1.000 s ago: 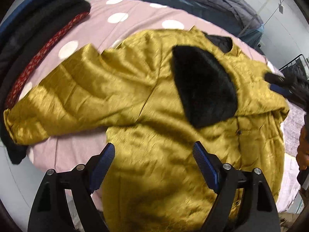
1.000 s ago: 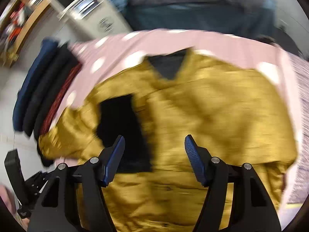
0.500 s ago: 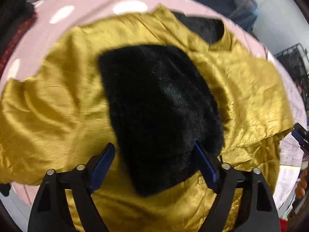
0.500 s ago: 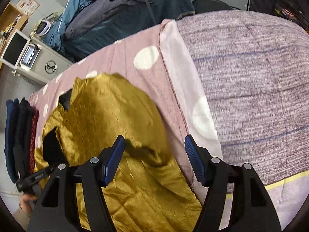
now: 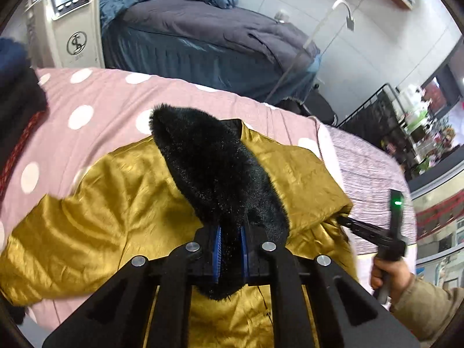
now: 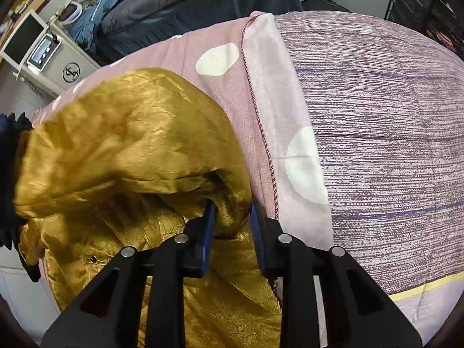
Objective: Fold large clothes
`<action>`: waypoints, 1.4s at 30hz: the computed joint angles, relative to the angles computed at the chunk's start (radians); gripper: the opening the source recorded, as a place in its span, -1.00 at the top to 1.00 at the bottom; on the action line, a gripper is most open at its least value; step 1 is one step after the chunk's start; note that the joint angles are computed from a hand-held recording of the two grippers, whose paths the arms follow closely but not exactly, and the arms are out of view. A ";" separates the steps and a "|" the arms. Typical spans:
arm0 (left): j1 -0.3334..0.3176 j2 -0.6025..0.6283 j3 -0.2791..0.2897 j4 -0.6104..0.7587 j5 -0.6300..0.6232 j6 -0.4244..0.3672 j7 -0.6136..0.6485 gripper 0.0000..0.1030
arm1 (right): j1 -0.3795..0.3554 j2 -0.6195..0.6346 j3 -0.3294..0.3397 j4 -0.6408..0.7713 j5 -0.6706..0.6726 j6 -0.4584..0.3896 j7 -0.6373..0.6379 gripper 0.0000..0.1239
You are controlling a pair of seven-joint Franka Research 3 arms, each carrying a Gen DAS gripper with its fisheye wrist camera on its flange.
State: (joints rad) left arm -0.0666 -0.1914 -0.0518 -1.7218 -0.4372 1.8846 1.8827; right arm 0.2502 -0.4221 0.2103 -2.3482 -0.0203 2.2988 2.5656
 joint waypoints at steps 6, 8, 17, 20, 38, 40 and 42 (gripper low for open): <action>0.050 -0.093 0.011 -0.225 0.201 -0.083 -0.087 0.81 | 0.070 0.004 -0.004 -0.010 0.087 -0.038 -0.068 0.82; 0.060 -0.106 0.005 -0.292 0.285 -0.093 -0.108 0.81 | 0.090 -0.003 -0.003 -0.014 0.127 -0.079 -0.073 0.81; 0.037 -0.173 0.022 -0.371 0.295 -0.117 -0.125 0.81 | 0.006 -0.095 0.001 0.021 0.093 -0.065 0.033 0.38; 0.028 -0.212 0.026 -0.397 0.289 -0.148 -0.133 0.81 | -0.002 0.015 -0.055 0.104 0.154 0.024 -0.021 0.38; 0.006 -0.269 0.050 -0.415 0.283 -0.181 -0.127 0.81 | 0.076 0.482 -0.154 0.568 0.173 -0.265 -0.084 0.96; 0.002 -0.259 0.050 -0.397 0.287 -0.182 -0.102 0.81 | 0.049 0.399 -0.165 0.477 0.158 -0.175 -0.048 0.97; -0.003 -0.244 0.046 -0.379 0.282 -0.184 -0.088 0.81 | 0.009 0.328 -0.180 0.386 0.204 -0.103 -0.014 0.98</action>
